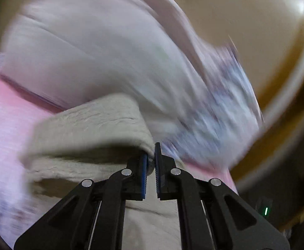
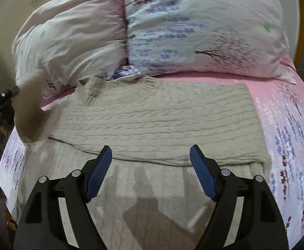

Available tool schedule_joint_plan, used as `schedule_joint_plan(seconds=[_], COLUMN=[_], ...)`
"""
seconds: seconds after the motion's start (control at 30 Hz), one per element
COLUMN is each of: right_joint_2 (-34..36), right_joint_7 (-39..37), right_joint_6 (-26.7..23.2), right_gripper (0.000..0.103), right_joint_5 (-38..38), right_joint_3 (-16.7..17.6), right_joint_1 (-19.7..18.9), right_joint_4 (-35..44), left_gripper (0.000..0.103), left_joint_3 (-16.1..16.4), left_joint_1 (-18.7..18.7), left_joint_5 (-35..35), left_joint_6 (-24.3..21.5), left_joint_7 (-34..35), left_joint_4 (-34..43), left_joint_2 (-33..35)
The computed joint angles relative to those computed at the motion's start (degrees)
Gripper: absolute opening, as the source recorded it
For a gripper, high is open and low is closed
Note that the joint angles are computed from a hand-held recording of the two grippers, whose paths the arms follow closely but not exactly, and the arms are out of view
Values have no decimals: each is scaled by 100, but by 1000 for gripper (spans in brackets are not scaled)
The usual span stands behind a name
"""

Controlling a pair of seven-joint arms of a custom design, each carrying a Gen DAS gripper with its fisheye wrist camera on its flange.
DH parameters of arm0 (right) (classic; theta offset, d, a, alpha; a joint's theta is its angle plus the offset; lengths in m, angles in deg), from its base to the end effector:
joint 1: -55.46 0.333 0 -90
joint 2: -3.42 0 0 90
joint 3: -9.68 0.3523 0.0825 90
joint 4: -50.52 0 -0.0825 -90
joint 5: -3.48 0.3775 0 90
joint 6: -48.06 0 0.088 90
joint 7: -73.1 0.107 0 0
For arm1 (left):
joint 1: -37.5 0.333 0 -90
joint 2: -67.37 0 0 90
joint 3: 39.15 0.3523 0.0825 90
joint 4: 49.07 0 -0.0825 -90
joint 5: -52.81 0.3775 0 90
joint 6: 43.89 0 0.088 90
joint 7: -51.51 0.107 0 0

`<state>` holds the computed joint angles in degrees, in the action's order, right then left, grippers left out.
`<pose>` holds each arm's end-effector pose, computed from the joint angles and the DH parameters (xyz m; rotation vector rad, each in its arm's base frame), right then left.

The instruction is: Fold small clothes

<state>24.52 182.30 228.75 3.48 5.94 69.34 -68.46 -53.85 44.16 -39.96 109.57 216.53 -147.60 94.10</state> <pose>0.6350 0.1174 0.3719 -1.6322 1.8880 -0.4904 0.6964 -0.0423 0.3861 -1.8378 1.8260 -1.6207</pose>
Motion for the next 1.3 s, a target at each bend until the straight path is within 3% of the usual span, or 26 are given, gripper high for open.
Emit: schedule_joint_plan(seconds=[0.07,0.13,0.2,0.27,0.3,0.33,0.4,0.47,0.53,0.57,0.6,0.67,0.73,0.8,0.83,0.97,1.07,1.17,1.23,1.3], right_joint_2=[-20,-45,-57,-82,-89,-111,-135,-138,-94,-17,80,340,688,1142,1355,2253,2683,2887,3013,3030], right_joint_7=[77,130,170,182,163,152,-48,-332,-624,-833,-1018,-1422,-1809,-2212,-2381,-2646,-2684,-2488,-2110,-1933], right_joint_6=[41,53,81,109,154,214,434,602,713,731,729,629,398,-138,-393,-1476,-2114,-2291,-2363,-2319], right_gripper=[77,77,77,77,77,76,67,62,58,56,55,54,53,47,45,36,37,36,15,5], right_joint_5=[14,15,-31,-83,-103,-115,-144,-197,-301,-412,-500,-678,-795,-873,-889,-776,-605,-634,-719,-523], right_joint_3=[-117,-201,-318,-394,-381,-378,-73,292,514,772,976,1384,1472,1582,1594,1108,1029,588,258,410], right_joint_1=[55,81,165,222,216,228,12,-220,-281,-399,-468,-587,-406,-195,-82,713,874,1197,1400,1236], right_joint_4=[-83,-154,-201,-228,-226,-247,-232,-177,-40,124,300,730,1292,2050,2396,3929,4677,4949,5115,5155], left_gripper=[6,6,6,8,16,38,69,70,69,67,58,54,52,52,52,52,55,59,59,59], left_joint_3=[14,147,244,162,74,-29,-219,-435,-363,-270,-168,51,136,223,269,407,487,559,569,555], left_joint_1=[-337,-682,-848,-779,-647,-497,-157,251,437,453,492,652,854,882,898,924,888,852,819,812], left_joint_5=[828,2045,2714,2956,2987,2979,2866,2353,1878,1754,1710,1726,1445,1289,1239,1067,934,955,1003,1005], left_joint_6=[157,199,234,262,191,90,16,185,552,714,748,582,493,637,673,684,737,666,636,584], left_joint_7=[-538,-1585,-2120,-2139,-2037,-1957,-1739,-1059,-551,-507,-597,-1165,-1281,-1212,-1176,-1063,-882,-867,-893,-888], left_joint_4=[75,168,180,48,-55,-120,-353,-673,-888,-875,-863,-829,-888,-996,-1077,-1268,-1348,-1359,-1321,-1292], left_joint_2=[201,463,592,532,439,372,143,-167,-384,-393,-392,-367,-429,-518,-577,-742,-820,-812,-776,-746])
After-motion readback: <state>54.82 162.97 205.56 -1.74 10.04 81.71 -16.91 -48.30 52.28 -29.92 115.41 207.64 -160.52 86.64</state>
